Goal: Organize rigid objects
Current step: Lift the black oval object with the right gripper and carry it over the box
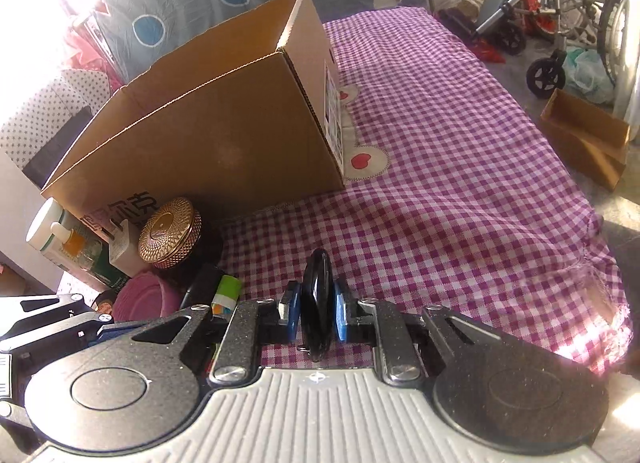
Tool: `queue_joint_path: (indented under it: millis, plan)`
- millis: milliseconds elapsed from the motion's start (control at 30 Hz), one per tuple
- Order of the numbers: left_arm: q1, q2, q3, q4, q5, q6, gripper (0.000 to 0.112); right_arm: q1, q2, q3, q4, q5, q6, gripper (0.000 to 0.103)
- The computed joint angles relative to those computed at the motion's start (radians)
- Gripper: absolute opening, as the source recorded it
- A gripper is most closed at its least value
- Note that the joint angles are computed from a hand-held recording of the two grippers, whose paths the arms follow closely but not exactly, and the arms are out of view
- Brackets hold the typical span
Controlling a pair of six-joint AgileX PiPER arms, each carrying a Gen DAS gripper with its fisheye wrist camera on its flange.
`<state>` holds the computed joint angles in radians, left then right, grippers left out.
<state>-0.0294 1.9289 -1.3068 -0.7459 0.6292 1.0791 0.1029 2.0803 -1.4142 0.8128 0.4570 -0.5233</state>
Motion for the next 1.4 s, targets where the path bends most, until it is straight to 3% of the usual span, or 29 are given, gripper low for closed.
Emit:
queue_joint_path:
  millis: [233, 500, 767, 1000, 1200, 1400]
  plan:
    - [-0.086, 0.078, -0.092, 0.094, 0.036, -0.097, 0.049, -0.08, -0.027, 0.053, 0.234, 0.106, -0.117, 0.019]
    - [-0.129, 0.154, -0.206, 0.22, 0.078, -0.276, 0.051, -0.126, -0.009, 0.051, 0.342, 0.2, -0.183, 0.019]
    - [-0.17, 0.161, -0.216, 0.287, 0.03, -0.342, 0.05, -0.2, 0.011, 0.083, 0.474, 0.322, -0.292, 0.019]
    - [-0.189, 0.111, -0.155, 0.293, -0.007, -0.336, 0.047, -0.22, -0.053, 0.169, 0.526, 0.332, -0.359, 0.017]
    - [-0.169, -0.011, -0.043, 0.222, -0.072, -0.248, 0.048, -0.198, -0.159, 0.227, 0.562, 0.311, -0.387, 0.017]
    - [-0.091, -0.155, 0.006, 0.188, -0.113, -0.198, 0.048, -0.121, -0.21, 0.094, 0.51, 0.337, -0.31, 0.017]
